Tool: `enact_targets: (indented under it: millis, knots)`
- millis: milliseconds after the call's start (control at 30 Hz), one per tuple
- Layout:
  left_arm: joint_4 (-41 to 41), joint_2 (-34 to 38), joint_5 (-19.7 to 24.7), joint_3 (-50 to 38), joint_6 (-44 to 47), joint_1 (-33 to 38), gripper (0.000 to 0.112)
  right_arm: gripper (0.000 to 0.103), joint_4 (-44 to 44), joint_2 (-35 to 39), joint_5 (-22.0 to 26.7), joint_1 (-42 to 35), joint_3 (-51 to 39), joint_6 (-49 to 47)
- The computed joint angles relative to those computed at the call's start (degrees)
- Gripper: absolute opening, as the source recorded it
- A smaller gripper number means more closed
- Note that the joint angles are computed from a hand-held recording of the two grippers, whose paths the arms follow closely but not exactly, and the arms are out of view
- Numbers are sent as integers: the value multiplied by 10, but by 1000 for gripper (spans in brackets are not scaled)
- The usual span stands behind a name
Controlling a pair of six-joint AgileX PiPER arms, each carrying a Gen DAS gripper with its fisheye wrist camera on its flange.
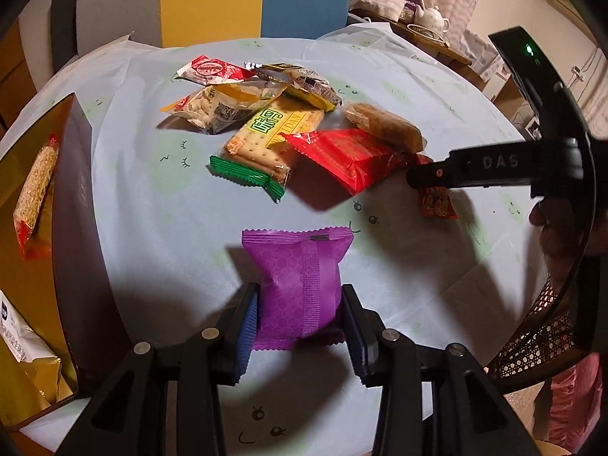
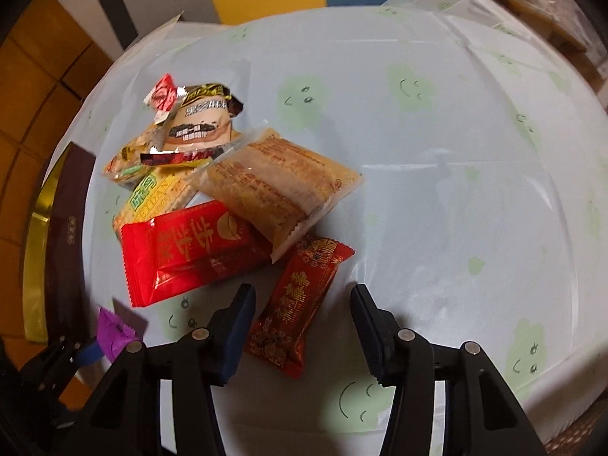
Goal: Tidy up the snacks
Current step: 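Carry the purple packet into the gold tray with the left gripper while the right grasps the small red packet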
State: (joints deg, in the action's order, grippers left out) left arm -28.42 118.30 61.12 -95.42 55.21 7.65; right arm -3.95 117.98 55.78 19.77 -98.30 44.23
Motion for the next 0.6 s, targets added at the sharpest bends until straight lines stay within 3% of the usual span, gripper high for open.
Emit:
enact_targets:
  millis: [100,167,233,333,467,600]
  knots:
    - [-3,5,5,-6,-4,1,43,49,-56,3,2,29,4,51]
    - [-5,11,15,-15,-11,4,43,36,-120,3,19,61,11,93]
    - [-9,10,18,-14,-10,7,43,27,-139,-13,-6,71,47,116]
    - [-17,8,9,-7,3,8,42,27,-139,-26,-21,75,71,119]
    - [-27,0,-6,8,20,8,41,26,-157,-16,7,81,52,100]
    - [-53,-5,33,-6,37,26,41,26,-203,-22,-9,105,77,127]
